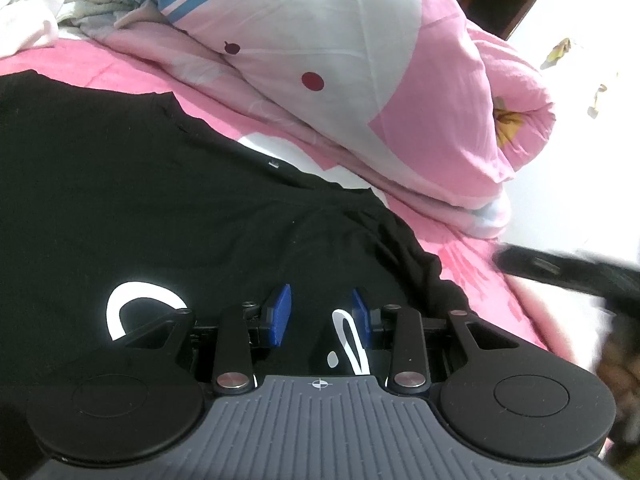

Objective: Fold clothes

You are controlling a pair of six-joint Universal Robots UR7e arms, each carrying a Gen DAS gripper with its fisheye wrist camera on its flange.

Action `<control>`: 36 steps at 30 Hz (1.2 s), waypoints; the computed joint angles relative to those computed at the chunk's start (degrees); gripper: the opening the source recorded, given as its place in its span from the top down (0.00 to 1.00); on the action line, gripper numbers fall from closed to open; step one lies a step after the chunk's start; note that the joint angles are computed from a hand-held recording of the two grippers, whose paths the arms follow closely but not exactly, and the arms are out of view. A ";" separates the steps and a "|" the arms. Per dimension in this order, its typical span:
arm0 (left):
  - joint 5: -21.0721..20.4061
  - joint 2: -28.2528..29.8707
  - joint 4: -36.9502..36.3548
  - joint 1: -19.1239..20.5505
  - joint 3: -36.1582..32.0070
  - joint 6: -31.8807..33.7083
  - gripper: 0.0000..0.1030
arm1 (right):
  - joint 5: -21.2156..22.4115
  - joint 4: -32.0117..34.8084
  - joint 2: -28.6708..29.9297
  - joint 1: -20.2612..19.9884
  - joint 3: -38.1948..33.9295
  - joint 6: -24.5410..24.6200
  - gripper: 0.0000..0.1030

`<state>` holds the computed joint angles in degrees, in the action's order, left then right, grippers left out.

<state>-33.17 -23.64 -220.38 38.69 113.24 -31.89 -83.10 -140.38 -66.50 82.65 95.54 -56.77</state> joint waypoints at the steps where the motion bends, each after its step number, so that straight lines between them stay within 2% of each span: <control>1: -0.18 0.04 -0.39 0.06 0.06 0.05 0.68 | -1.97 0.88 3.08 0.43 -3.24 5.69 0.58; 3: -0.54 0.11 -1.09 0.19 0.17 0.15 0.68 | -3.41 4.10 7.80 0.79 -8.80 13.41 0.61; 5: -0.73 0.18 -1.53 0.24 0.19 0.22 0.68 | -2.67 6.47 10.06 0.78 -11.62 16.48 0.62; 7: -0.87 0.22 -1.77 0.28 0.17 0.27 0.68 | -2.15 8.49 11.90 0.81 -13.90 18.68 0.71; 8: -0.94 0.25 -1.89 0.31 0.17 0.30 0.68 | -2.54 8.31 12.02 1.00 -13.78 18.24 0.77; 9: -0.98 0.26 -2.08 0.31 0.17 0.36 0.68 | -3.13 7.49 12.02 1.27 -13.35 17.54 0.91; 10: -1.02 0.28 -2.28 0.31 0.18 0.43 0.68 | -3.71 6.67 12.03 1.55 -12.92 16.83 0.98; 13: -0.92 0.38 -2.98 0.23 0.25 0.68 0.68 | -4.74 -3.44 10.36 2.29 -7.97 11.58 0.99; 16: -0.60 0.54 -3.63 0.10 0.22 1.06 0.68 | -7.21 -15.20 11.12 3.98 -5.00 2.44 0.99; 19: -0.55 0.49 -3.26 0.12 0.18 0.95 0.68 | -12.00 -22.44 13.86 5.14 -4.99 -4.77 0.99; 21: -0.61 0.47 -3.26 0.15 0.20 0.90 0.68 | -14.50 -25.48 16.13 5.33 -6.00 -6.98 0.99; 23: -0.75 0.42 -3.26 0.21 0.28 0.79 0.68 | -16.10 -27.39 18.07 5.13 -7.19 -7.10 0.98; 24: -0.81 0.39 -3.30 0.21 0.37 0.72 0.68 | -16.20 -28.67 18.58 4.98 -7.40 -7.12 0.94; 25: -0.87 0.37 -3.37 0.24 0.41 0.70 0.68 | -16.30 -29.94 19.09 4.83 -7.62 -7.14 0.79; 26: -0.93 0.36 -3.43 0.26 0.44 0.69 0.68 | -16.23 -30.96 19.19 4.69 -7.68 -6.86 0.69; 27: -0.98 0.34 -3.49 0.28 0.47 0.68 0.68 | -15.99 -31.77 18.87 4.57 -7.56 -6.26 0.53; 28: -0.98 0.34 -3.49 0.28 0.47 0.68 0.68 | -15.76 -32.56 18.56 4.45 -7.45 -5.65 0.50; 31: -1.02 0.34 -3.33 0.32 0.44 0.63 0.68 | -14.26 -33.73 16.15 4.05 -5.87 -5.04 0.50; 32: -1.04 0.34 -3.33 0.34 0.44 0.63 0.68 | -12.93 -32.27 15.02 3.90 -5.38 -4.77 0.50; 34: -1.07 0.33 -3.34 0.38 0.45 0.65 0.68 | -8.89 -26.22 12.59 3.54 -4.92 -4.06 0.51; 36: -1.06 0.34 -3.36 0.36 0.46 0.62 0.68 | -7.04 -20.41 11.87 3.82 -5.58 -3.63 0.51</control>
<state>-34.23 -23.29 -223.74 39.05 113.70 -31.27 -90.14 -160.78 -54.63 86.47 89.96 -60.40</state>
